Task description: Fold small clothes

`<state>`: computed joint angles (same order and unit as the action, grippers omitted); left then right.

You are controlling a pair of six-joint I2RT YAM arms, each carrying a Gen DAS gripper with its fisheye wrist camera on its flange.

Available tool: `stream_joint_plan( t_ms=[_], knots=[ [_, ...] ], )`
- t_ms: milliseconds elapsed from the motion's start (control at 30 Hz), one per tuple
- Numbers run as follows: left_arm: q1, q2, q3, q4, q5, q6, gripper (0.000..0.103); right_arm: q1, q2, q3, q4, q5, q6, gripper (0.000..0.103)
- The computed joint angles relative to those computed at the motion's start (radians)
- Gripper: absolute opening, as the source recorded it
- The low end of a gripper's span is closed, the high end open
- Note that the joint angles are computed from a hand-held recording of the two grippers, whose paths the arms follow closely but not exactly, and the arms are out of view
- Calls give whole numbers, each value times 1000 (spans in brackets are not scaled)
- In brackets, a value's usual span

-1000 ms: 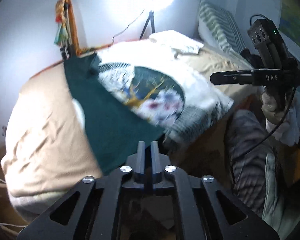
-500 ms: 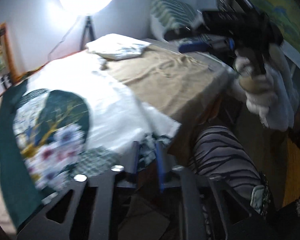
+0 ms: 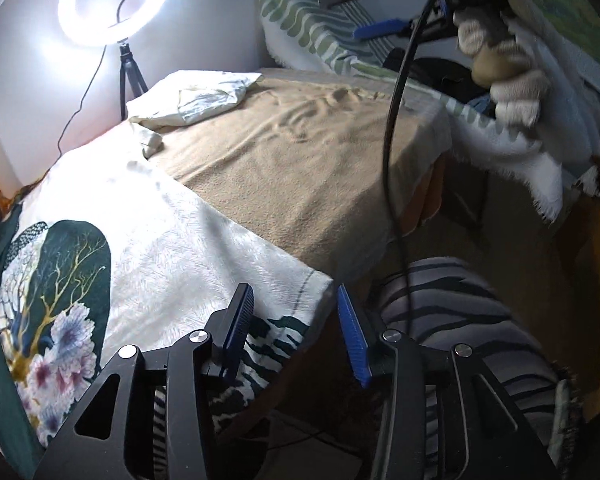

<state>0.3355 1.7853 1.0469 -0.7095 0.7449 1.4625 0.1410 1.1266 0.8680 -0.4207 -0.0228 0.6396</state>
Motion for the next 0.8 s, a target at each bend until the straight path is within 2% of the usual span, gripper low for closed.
stream_joint_plan(
  t_ms=[133,200,267,300,333,400,567,700,800],
  knots=[
    [-43,-41,-107,184,-27,-40,46,-35,48,14,30,-58,-23,68],
    [-51,-48,-124,213,-20,-44,46,-39,103,32,60,-84,-37,68],
    [-58,-25,-86,164,-9,-50,42,-38,175,60,93,-110,-49,68],
    [-58,-13,-66,140,-4,-55,21,-38,217,77,111,-125,-53,68],
    [-60,10,-27,101,1,-74,9,-36,259,94,132,-140,-54,68],
    [-54,64,67,-7,27,-96,9,-37,366,151,173,-179,-54,68],
    [-14,138,218,-176,80,-129,7,-32,669,374,223,-279,-28,68],
    [16,195,316,-284,107,-157,7,-18,898,613,150,-288,-24,68],
    [25,215,342,-301,112,-164,6,-4,1055,818,34,-256,-27,68]
  ],
)
